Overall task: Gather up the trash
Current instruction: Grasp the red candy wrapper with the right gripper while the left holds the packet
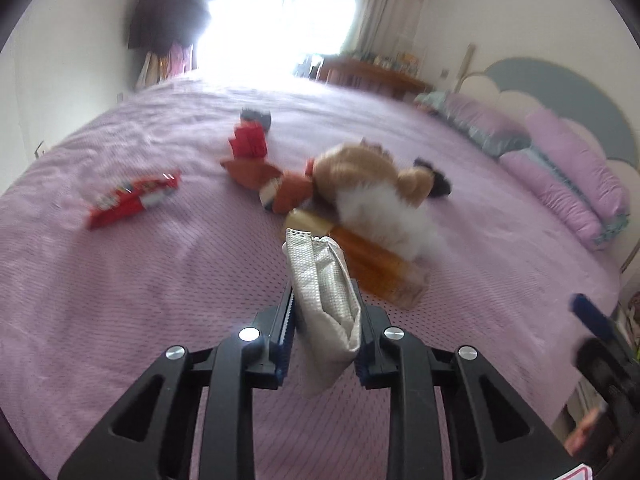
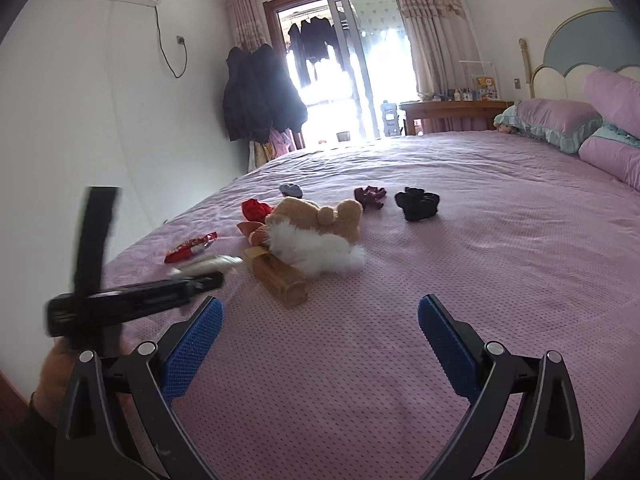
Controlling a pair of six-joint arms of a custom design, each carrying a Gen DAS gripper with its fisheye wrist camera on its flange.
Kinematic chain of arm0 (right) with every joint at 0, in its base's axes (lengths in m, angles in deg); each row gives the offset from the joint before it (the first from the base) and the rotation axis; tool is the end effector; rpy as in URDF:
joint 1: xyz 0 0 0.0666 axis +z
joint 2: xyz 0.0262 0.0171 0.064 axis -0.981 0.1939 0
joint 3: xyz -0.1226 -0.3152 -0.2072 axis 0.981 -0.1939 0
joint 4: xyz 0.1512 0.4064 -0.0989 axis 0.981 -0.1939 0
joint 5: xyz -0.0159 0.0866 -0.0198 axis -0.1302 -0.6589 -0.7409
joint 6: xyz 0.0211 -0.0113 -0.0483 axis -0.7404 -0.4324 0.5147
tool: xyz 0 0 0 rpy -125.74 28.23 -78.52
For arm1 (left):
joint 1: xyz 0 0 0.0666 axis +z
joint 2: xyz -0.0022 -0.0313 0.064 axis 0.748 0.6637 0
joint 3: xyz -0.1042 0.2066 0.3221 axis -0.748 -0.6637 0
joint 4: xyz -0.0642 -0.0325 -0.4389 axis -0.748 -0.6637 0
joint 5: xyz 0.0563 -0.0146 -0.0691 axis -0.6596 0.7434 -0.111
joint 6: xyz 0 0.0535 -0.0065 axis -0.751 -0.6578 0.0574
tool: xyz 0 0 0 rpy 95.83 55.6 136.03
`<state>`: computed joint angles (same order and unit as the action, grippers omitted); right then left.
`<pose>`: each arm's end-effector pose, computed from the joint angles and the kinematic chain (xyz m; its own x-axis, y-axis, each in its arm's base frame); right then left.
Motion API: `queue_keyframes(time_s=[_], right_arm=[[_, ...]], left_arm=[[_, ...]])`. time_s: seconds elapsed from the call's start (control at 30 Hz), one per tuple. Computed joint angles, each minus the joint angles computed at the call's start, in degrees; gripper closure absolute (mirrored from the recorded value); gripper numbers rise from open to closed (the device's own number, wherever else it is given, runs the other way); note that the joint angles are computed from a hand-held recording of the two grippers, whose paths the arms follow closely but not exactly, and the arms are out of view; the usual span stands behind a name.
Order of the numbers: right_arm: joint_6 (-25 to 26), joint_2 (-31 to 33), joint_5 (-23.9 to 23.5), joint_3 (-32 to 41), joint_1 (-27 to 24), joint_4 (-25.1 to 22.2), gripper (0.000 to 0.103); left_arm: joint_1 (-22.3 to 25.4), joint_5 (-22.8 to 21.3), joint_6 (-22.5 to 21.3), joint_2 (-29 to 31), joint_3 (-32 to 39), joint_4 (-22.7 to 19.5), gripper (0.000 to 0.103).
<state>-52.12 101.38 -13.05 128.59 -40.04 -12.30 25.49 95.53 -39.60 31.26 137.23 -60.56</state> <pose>0.3254 0.2403 0.5571 -0.4283 0.1541 -0.8904 -0.0645 0.9776 0.2002 0.4679 -0.2043 0.5575 -0.6456 0.0913 -0.7582 0.3924 0.8914 -0.2268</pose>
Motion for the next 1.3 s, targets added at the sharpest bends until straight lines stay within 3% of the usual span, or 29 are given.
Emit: queue_keyframes(time_s=[0.17,0.4,0.53,0.73,1.03,1.3], right_arm=[[1.77,4.00,-2.64,3.31,0.61,1.46,0.008],[5.13,13.38,-9.94,11.88,1.72,4.56,0.008],[5.51,21.10,-15.00,19.85,1.34,3.16,0.008],[3.96,30.84,-18.44,30.85,0.94,-0.68,0.009],[-6.93,45.39,-24.72,47.54,-0.16,-9.66,0.020],[-22.68,58.65,-27.73,65.51,-2.04,-21.07,0.024]], left_arm=[[4.00,2.74,0.82,-3.88,-2.15,1.52,0.078],[10.12,2.50,-0.33,-5.37,-2.34,1.35,0.078],[13.38,3.29,-1.27,-4.79,-2.04,1.13,0.078],[17.83,3.44,-2.77,-1.86,0.15,0.88,0.078],[22.23,5.54,-5.60,1.22,3.04,1.13,0.078],[23.45,7.54,-6.95,2.64,3.56,1.06,0.078]])
